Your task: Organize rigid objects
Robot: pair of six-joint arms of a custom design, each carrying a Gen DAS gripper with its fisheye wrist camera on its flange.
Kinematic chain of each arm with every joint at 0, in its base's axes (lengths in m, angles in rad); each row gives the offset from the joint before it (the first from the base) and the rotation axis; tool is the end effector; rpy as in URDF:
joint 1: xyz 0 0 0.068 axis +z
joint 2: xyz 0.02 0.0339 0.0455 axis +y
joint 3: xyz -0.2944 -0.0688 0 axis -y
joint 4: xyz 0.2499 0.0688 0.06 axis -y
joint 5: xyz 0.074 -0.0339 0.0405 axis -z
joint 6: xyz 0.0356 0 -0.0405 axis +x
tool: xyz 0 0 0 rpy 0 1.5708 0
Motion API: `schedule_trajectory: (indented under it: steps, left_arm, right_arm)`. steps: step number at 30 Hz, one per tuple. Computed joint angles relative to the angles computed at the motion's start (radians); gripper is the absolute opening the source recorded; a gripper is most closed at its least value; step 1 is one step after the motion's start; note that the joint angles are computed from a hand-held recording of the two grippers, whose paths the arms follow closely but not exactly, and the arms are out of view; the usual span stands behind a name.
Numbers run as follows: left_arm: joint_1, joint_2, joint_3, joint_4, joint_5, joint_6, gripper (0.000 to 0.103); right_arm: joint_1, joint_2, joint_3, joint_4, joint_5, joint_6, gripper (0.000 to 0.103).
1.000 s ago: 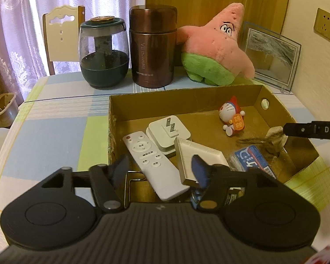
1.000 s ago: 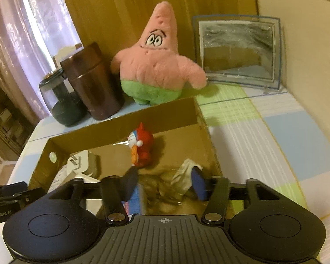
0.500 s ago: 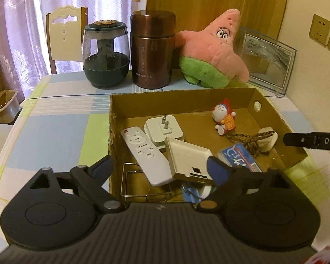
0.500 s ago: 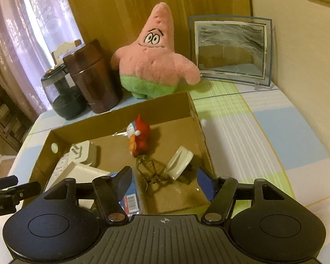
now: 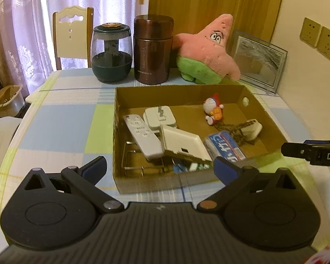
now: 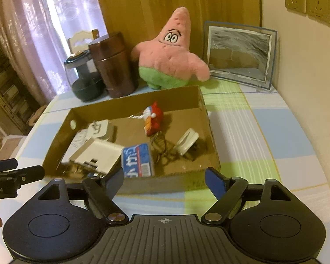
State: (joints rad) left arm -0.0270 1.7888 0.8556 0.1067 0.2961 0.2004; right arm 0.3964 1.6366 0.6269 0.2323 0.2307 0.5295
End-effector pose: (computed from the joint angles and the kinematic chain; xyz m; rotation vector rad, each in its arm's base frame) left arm 0.3534 -0.0199 0.1564 0.4049 2.3328 -0.2713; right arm 0.2804 0.1085 0.1514 0.2675 2.3151 0.1942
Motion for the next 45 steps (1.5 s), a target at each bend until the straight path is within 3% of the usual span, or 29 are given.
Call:
schedule_trajectory:
  steps: [8,18,26,33,37,45]
  left_arm:
    - [0.029,-0.174,-0.135,-0.043,0.034,-0.026,0.101]
    - [0.101,-0.447,-0.317,-0.133,0.074,0.012,0.101]
    - [0.175,-0.7,-0.415,-0.312,0.111,0.074,0.101]
    - [0.267,-0.918,-0.441,-0.536,0.177,0.159,0.101]
    - [0.335,-1.01,-0.436,-0.658,0.214,0.223,0.101]
    - [0.495,-1.1,-0.418,-0.855,0.305,0.355,0.101]
  right_arm:
    - [0.106,-0.146,-0.078,-0.102,0.083,0.082,0.08]
    - [0.325,-0.361,-0.16,-0.303,0.251,0.28,0.08]
    - [0.588,-0.453,-0.154,-0.518,0.416,0.502,0.08]
    - [0.847,-0.424,-0.091,-0.752,0.531,0.8,0.08]
    - [0.965,-0.397,-0.059,-0.864,0.56,0.976,0.08]
    - [1.101,-0.347,0.002,-0.976,0.586,1.128,0.08]
